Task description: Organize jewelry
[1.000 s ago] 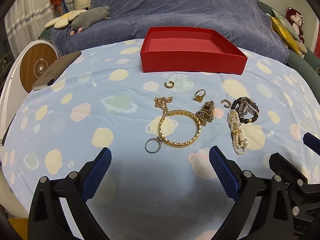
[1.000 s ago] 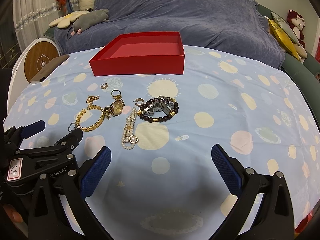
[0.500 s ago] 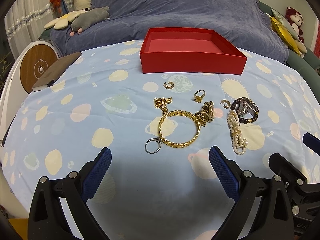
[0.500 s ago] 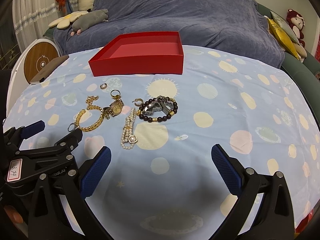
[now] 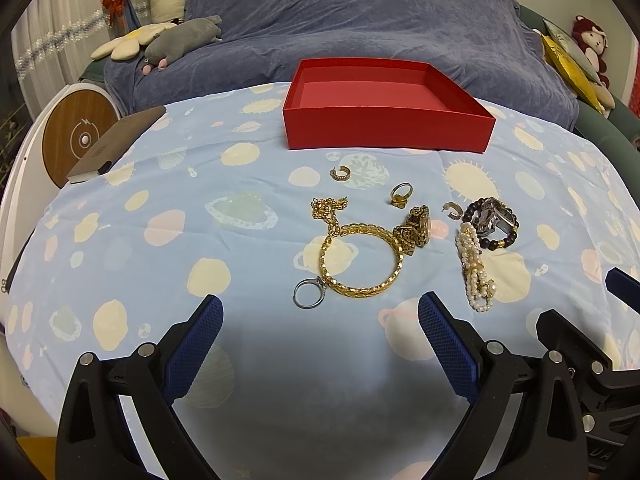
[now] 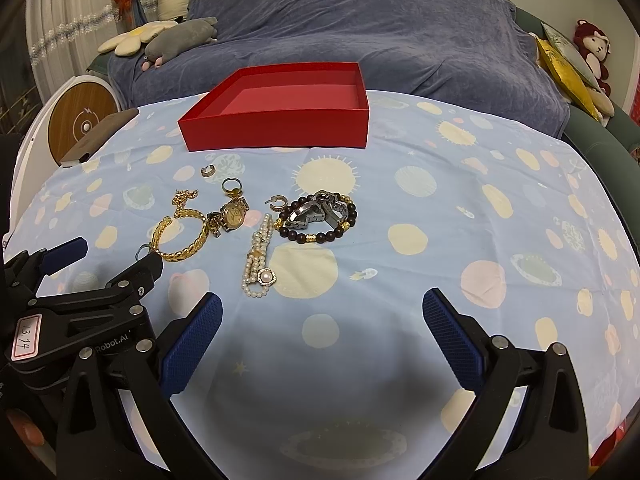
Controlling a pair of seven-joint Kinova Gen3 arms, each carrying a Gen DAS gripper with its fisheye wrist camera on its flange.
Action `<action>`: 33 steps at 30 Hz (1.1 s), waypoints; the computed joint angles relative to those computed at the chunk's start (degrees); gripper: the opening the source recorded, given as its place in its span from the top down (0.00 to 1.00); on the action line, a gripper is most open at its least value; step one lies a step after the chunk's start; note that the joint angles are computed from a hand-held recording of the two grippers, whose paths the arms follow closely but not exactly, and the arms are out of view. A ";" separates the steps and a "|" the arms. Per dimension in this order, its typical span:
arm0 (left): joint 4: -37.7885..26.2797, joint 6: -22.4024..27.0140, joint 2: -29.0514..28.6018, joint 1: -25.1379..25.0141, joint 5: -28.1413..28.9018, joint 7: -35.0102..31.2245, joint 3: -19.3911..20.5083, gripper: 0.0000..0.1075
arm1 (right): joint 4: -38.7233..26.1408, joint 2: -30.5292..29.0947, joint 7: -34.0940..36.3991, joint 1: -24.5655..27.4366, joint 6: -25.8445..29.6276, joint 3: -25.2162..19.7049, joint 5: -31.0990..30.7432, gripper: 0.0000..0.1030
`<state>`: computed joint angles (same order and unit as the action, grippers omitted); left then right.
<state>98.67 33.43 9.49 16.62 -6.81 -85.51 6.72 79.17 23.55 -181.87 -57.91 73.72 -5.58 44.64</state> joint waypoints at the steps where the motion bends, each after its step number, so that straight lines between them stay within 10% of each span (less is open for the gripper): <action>1: 0.01 -0.07 0.00 -0.10 0.18 -0.16 0.03 0.11 | -0.04 0.05 0.08 0.07 -0.05 -0.01 -0.03 0.05; 33: 0.10 0.21 0.29 0.37 -0.09 0.99 -0.11 0.11 | 0.48 -0.18 -0.36 0.05 -0.32 -0.18 -0.03 0.05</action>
<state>98.77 33.64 9.78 16.99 -6.90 -84.52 6.62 79.65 23.37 -182.23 -57.86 73.40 -5.76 44.61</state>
